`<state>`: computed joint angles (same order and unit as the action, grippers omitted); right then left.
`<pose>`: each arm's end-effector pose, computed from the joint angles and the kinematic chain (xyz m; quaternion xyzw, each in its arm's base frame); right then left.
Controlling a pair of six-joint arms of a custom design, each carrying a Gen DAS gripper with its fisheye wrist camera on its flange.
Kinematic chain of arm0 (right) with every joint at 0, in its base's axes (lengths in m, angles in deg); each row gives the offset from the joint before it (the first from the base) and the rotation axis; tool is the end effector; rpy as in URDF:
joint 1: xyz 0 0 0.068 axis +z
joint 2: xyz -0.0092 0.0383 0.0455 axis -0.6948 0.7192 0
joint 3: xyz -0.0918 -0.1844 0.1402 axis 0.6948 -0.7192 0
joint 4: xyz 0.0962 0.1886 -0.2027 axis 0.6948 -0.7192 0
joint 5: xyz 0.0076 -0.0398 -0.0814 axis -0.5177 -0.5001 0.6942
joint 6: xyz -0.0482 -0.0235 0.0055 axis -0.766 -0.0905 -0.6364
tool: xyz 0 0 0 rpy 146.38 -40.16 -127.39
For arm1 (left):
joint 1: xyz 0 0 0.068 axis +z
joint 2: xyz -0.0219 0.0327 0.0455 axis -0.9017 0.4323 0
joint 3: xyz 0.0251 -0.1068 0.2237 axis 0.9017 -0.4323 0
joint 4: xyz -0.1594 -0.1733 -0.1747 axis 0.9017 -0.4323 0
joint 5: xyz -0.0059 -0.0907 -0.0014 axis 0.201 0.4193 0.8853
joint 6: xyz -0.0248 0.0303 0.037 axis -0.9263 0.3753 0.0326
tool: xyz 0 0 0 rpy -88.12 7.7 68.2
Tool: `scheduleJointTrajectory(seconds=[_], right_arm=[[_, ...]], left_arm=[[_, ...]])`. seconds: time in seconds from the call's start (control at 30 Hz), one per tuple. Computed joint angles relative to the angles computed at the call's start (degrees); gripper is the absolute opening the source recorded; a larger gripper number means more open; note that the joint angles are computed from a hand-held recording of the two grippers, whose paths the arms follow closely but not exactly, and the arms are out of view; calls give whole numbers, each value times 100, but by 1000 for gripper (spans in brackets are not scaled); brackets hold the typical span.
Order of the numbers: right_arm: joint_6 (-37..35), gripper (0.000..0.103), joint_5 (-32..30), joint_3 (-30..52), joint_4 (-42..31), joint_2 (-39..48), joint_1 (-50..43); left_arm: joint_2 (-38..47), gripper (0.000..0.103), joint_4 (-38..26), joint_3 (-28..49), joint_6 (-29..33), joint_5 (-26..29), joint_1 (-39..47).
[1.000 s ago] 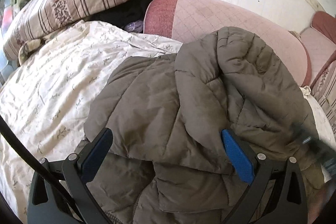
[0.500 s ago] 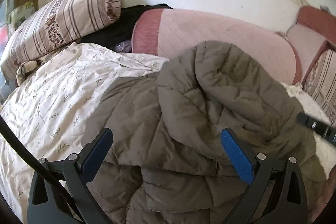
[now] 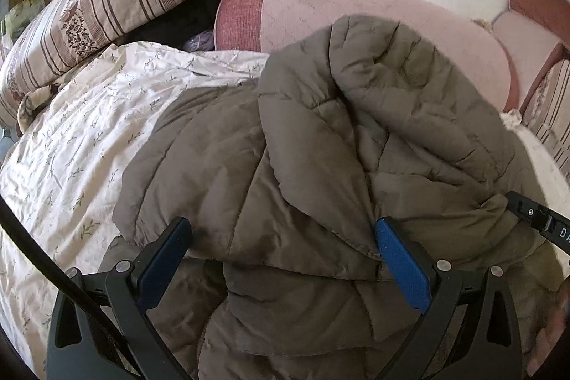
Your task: Fold large clothes
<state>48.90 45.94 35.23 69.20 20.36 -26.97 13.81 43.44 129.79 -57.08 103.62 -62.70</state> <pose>0.1961 0.0485 0.0855 0.2490 0.8953 0.0367 0.3676 0.3181 -0.0014 0.1447 0.1451 0.9136 -0.0972 0.3672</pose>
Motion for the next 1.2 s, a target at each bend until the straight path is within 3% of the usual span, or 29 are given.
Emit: scheduleJointTrajectory(seconds=[0.1,0.2,0.43,0.63,0.73,1.03,1.2], right_arm=[[43,33,562,14,-492,-722,470],[56,33,773,106,-485,-720,903],[138,34,471,540,497,1266,1189],[89,35,386,513,881,1665,1114],[74,34,371,441,900,1572,1109],[177,34,447,75,227,247,1165],[226,35,596,60,136,116,1188]], left_arm=[[-183,103,85,-66,-112,219,163],[-280,103,168,-109,-179,182,197],[141,103,74,53,-92,-99,16],[299,103,54,89,-154,-120,-15],[269,103,88,54,-146,-104,-1],[4,103,121,-90,-144,80,83],[-103,103,156,-164,-146,54,47]])
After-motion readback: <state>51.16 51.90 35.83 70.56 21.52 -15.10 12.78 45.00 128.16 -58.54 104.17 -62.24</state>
